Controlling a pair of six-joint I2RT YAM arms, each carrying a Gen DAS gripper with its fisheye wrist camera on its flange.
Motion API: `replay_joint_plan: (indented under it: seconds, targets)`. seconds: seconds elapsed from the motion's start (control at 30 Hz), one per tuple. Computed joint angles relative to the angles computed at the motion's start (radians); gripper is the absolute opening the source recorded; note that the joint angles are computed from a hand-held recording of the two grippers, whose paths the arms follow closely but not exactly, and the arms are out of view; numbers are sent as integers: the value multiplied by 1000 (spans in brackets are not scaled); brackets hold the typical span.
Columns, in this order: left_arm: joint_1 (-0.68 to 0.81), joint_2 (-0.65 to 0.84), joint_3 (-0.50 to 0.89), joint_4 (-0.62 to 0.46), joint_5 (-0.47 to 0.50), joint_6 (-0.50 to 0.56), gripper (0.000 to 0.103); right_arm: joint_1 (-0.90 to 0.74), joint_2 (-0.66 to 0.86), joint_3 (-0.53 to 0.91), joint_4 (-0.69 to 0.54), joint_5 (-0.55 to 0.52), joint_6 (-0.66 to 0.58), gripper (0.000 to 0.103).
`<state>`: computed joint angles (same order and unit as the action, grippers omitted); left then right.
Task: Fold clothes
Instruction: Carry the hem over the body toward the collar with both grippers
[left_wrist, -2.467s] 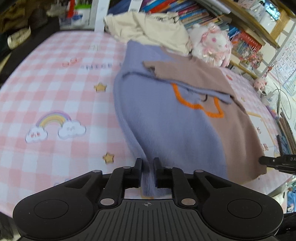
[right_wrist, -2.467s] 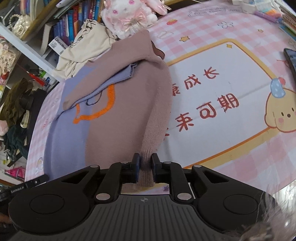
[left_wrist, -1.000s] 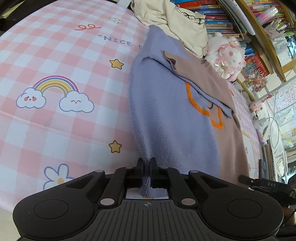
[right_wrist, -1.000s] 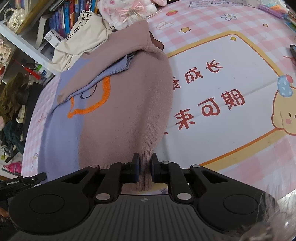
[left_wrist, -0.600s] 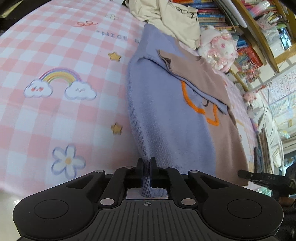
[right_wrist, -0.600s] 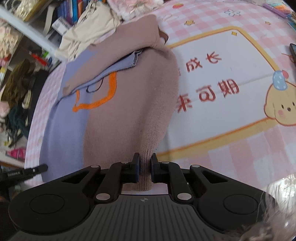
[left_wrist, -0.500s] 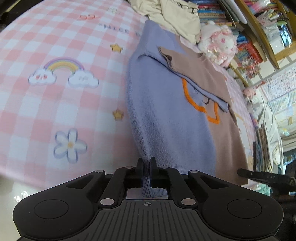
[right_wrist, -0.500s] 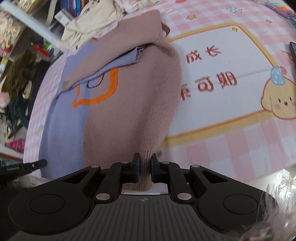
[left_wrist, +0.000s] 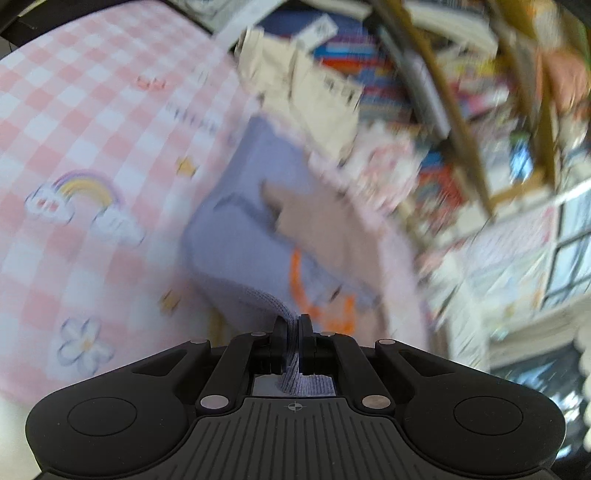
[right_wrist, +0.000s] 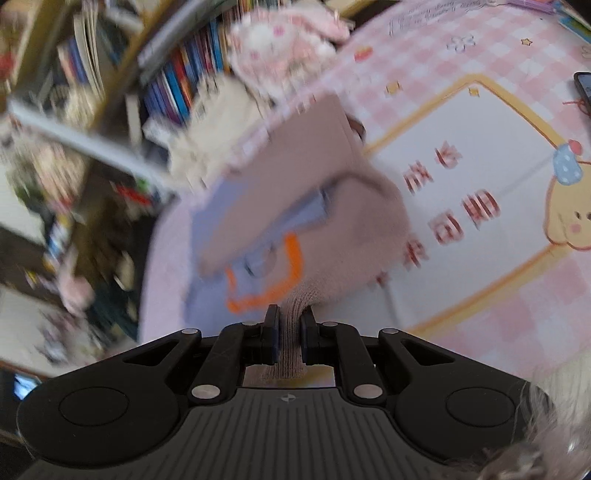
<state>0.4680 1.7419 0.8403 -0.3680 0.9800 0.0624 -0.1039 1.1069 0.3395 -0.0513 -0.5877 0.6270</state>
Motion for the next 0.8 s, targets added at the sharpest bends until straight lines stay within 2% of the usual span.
replay_joint_plan:
  seconds: [0.1, 0.2, 0.3, 0.4, 0.53, 0.8]
  targets:
    - [-30, 17, 10, 163, 42, -137, 4, -15, 81, 16, 154, -23, 65, 11]
    - [-89, 70, 69, 292, -9, -209, 4, 2, 225, 80, 284, 2, 66, 11]
    - [-118, 134, 137, 373, -25, -303, 4, 21, 348, 174, 347, 52, 83, 11]
    - [-152, 185, 195, 447, -66, -381, 4, 41, 425, 258, 357, 116, 72, 11]
    - [-184, 243, 276, 469, -112, -436, 4, 59, 528, 367, 354, 167, 66, 11]
    - [-243, 371, 473, 381, -199, -415, 4, 69, 720, 540, 351, 214, 95, 11]
